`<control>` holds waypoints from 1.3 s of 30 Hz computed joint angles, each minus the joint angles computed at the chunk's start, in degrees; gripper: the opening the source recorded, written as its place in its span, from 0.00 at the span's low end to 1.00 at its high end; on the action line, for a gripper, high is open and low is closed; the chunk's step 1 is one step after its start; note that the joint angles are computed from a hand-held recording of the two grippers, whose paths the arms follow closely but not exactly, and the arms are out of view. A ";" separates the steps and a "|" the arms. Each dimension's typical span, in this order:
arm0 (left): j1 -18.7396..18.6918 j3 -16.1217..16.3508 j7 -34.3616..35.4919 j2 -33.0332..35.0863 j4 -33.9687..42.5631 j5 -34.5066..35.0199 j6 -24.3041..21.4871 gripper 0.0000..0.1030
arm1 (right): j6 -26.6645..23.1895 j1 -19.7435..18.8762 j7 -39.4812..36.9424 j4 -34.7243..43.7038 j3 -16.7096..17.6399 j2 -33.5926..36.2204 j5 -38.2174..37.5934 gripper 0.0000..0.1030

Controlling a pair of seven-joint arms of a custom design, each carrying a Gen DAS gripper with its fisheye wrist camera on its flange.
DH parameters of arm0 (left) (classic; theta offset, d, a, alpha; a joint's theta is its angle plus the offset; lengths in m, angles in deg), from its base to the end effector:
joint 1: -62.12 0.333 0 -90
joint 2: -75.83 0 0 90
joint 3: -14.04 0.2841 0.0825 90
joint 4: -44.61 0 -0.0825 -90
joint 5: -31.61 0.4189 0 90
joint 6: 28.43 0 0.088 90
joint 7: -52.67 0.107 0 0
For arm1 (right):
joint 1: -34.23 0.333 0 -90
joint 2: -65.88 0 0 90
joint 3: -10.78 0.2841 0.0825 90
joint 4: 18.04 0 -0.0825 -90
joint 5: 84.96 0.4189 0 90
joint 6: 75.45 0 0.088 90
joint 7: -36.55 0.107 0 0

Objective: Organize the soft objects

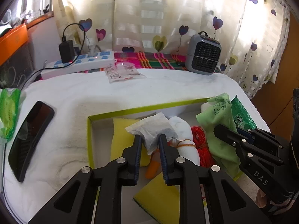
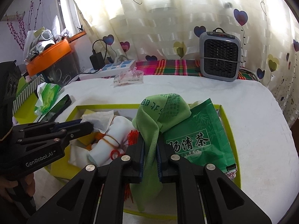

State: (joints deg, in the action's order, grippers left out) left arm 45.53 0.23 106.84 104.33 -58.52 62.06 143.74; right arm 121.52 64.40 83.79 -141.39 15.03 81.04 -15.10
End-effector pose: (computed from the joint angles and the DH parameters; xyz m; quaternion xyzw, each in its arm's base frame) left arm 0.5997 -0.3749 0.3081 -0.5410 0.7601 -0.3277 0.1490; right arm 0.5348 0.2342 0.2937 -0.6459 0.6404 -0.2153 0.3555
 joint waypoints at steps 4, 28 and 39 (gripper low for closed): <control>-0.02 0.07 -0.11 -0.17 -0.26 0.02 0.03 0.21 | 0.11 1.86 -4.28 0.93 -1.27 0.16 4.54 0.15; -2.54 2.89 -5.56 -2.31 -2.16 4.89 -0.80 0.33 | 2.84 -2.43 4.88 -3.00 3.54 -1.34 -4.72 0.42; -4.55 5.25 -12.34 -5.36 -5.06 10.38 -1.03 0.44 | 4.24 -2.55 9.27 -5.89 4.09 -3.21 -7.89 0.51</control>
State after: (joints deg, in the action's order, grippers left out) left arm 40.98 5.49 94.50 98.97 -63.58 72.43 142.70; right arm 125.77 61.84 93.07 -147.29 19.12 77.84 -22.99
